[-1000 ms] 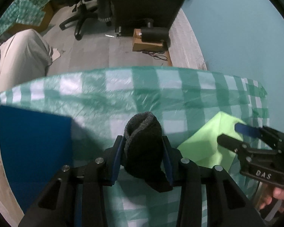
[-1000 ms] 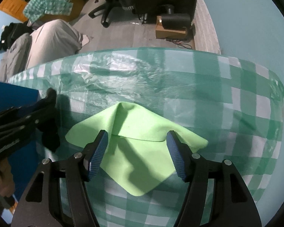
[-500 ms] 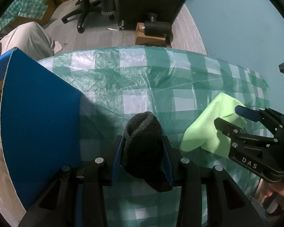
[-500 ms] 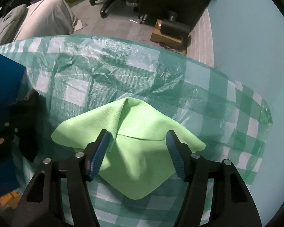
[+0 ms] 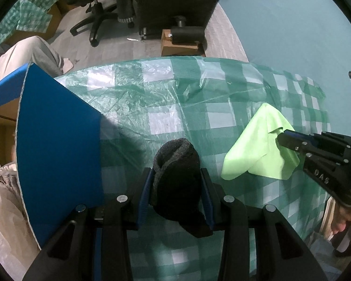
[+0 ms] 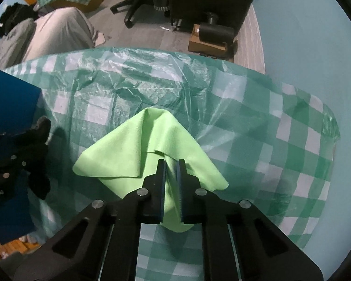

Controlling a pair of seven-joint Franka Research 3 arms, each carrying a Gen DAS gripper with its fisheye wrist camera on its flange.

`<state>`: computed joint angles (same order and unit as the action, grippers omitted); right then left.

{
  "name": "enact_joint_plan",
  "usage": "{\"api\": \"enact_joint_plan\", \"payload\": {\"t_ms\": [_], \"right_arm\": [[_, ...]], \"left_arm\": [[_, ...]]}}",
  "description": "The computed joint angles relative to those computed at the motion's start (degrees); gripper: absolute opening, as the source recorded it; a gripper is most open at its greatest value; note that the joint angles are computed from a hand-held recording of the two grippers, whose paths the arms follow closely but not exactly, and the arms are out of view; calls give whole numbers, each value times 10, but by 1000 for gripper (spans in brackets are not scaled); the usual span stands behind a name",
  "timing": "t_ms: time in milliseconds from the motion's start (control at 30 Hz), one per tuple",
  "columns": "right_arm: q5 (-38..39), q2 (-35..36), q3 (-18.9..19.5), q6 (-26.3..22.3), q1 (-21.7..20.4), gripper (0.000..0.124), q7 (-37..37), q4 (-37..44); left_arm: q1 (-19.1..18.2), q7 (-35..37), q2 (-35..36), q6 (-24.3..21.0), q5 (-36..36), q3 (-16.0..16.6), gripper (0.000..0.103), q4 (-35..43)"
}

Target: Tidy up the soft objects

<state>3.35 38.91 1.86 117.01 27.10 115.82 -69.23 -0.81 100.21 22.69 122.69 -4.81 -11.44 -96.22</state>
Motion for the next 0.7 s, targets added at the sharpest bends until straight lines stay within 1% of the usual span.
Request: {"api": "enact_joint_plan", "payload": {"t_ms": [100, 167, 233, 267, 300, 333, 400, 500, 600, 700], "right_arm": [[34, -33, 13, 53, -16, 8, -9, -56], [48, -48, 18, 70, -22, 8, -16, -76], [75, -51, 30, 75, -34, 8, -37, -81], [76, -52, 28, 74, -32, 9, -35, -82], [70, -50, 23, 71, -28, 21, -31, -78], [63, -48, 19, 67, -24, 37, -28, -73], [50, -47, 12, 70, -18, 52, -18, -71], [48, -42, 11, 75, -18, 66, -12, -65], [30, -18, 5, 57, -13, 66, -15, -28], [22, 23, 5, 16, -11, 66, -21, 36]], "left_arm": [[3, 8, -5, -1, -3, -1, 40, -6], [5, 13, -9, -1, -5, -1, 40, -10], [6, 19, -19, 2, -9, -1, 40, -21], [7, 22, -21, 2, -11, -1, 40, -22], [7, 25, -21, 2, -12, -1, 40, -22], [6, 26, -22, 2, -12, -1, 40, -23], [5, 25, -16, 0, -11, 1, 40, -15], [6, 28, -15, -2, -13, 1, 40, -14], [6, 29, -17, -2, -14, 1, 40, -16], [5, 31, -14, 0, -11, 1, 40, -16]]}}
